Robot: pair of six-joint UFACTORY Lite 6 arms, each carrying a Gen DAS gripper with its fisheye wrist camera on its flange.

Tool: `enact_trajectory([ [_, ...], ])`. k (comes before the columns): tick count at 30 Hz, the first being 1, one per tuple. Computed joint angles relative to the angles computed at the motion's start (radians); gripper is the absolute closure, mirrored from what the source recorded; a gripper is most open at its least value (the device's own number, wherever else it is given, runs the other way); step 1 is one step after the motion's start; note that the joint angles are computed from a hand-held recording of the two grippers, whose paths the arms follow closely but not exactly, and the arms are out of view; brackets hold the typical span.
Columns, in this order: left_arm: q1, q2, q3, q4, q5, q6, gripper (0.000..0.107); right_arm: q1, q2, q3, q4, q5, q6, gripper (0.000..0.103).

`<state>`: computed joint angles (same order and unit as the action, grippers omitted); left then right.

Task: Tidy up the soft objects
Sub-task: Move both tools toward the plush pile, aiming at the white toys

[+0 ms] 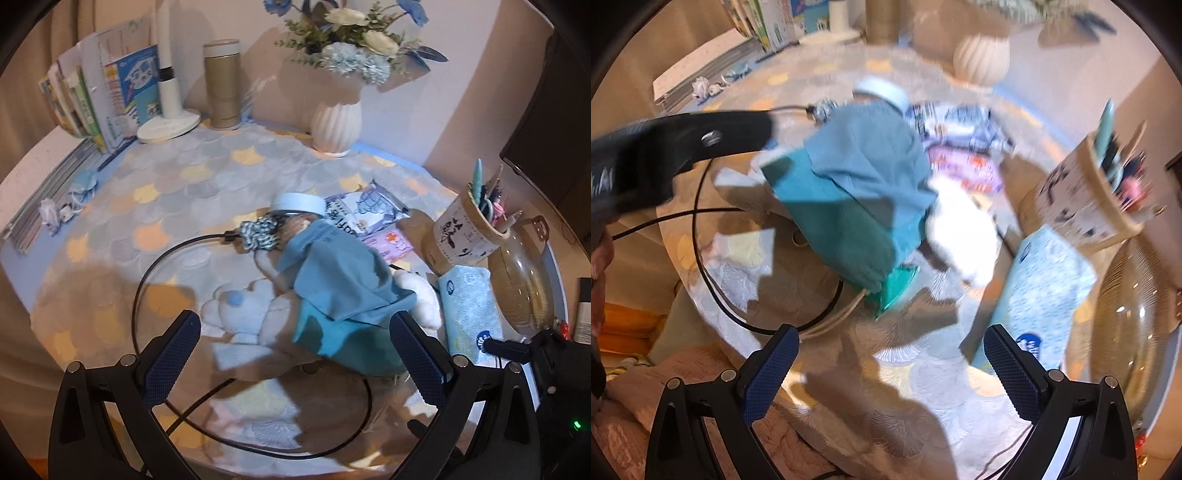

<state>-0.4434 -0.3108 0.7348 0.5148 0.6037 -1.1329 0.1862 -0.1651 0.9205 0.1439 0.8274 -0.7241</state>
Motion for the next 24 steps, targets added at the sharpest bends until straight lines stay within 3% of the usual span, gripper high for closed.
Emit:
enact_trajectory([
  [4,-0.005,0.055,0.037,-0.062,0.008,0.071,0.005,-0.043,-0.099,-0.008,0.044,0.005,-0.058,0.002],
  [11,0.055,0.158,0.156,-0.257,0.037,0.339,0.005,-0.072,-0.099,0.041,0.035,0.048,-0.004,0.002],
  [13,0.072,0.188,0.205,-0.305,0.062,0.451,0.005,-0.157,-0.124,0.024,0.148,0.079,-0.090,0.002],
  [18,0.075,0.259,0.298,-0.276,0.076,0.491,0.005,-0.252,-0.183,0.004,0.184,0.074,-0.106,0.002],
  [24,0.040,0.257,0.256,-0.306,0.018,0.455,0.005,-0.284,-0.173,0.004,0.210,0.109,-0.119,0.002],
])
